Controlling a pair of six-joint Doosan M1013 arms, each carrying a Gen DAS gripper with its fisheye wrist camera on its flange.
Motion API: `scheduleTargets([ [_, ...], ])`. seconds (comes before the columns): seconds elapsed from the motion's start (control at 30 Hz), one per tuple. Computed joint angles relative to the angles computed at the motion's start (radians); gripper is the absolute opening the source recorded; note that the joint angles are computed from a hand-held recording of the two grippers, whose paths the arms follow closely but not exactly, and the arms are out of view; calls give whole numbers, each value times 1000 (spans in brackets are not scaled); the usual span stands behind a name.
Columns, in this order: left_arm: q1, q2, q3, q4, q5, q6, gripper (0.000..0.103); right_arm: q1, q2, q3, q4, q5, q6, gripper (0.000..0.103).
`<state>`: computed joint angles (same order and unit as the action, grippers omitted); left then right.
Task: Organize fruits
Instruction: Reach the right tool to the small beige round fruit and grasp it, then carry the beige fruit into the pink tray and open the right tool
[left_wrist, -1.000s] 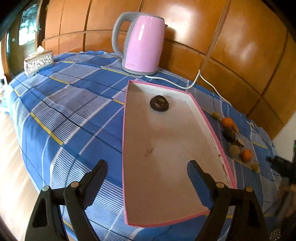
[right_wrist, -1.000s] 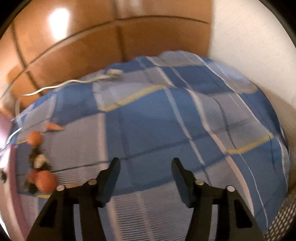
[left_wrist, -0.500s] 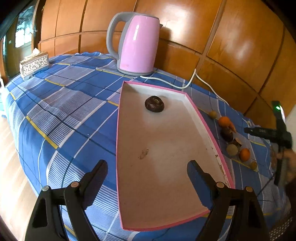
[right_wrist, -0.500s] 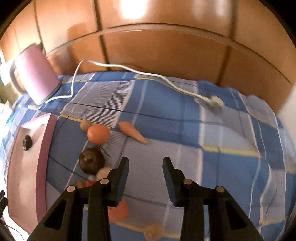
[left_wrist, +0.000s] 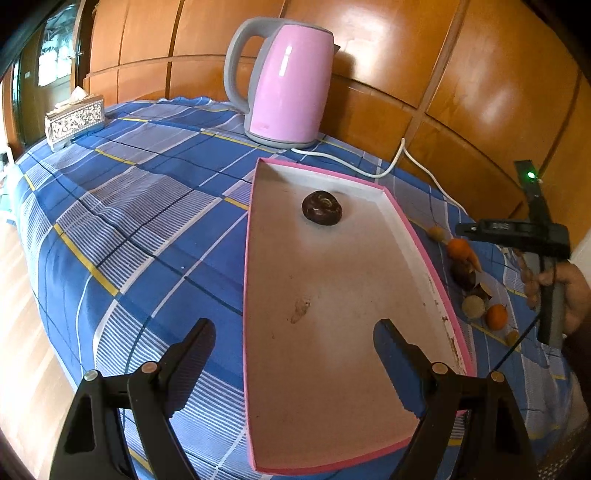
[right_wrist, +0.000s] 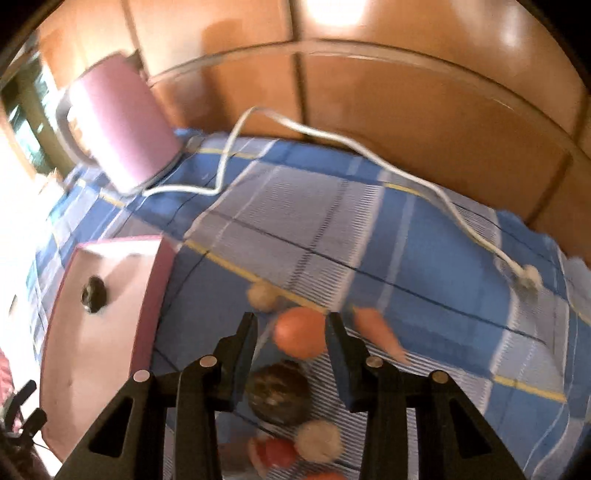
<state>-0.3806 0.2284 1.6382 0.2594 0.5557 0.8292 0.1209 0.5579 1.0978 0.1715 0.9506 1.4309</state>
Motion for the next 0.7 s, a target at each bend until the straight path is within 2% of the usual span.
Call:
scheduleTargets([
  [0.2,3,0,0,48,22,-70,88,30,53,-64,-45,21,-1,38],
  [0.4,12,4,-1,27,51,-92,88,54,101,-135,-118,90,-18,38],
  [0.47,13,5,-1,25,57,-97,88,66,107,-137,-162,83,-37,38],
  [0.53,14,5,-2,22,62,-102,88,76,111,-140,-204,90,-48,29],
  [0.63,14,6,-2,19,69,-107,88,80,107,-133,-231,94,-61,26],
  [0.7,15,2,3,12,67,-107,88,80,103,-125,-249,88,-64,20],
])
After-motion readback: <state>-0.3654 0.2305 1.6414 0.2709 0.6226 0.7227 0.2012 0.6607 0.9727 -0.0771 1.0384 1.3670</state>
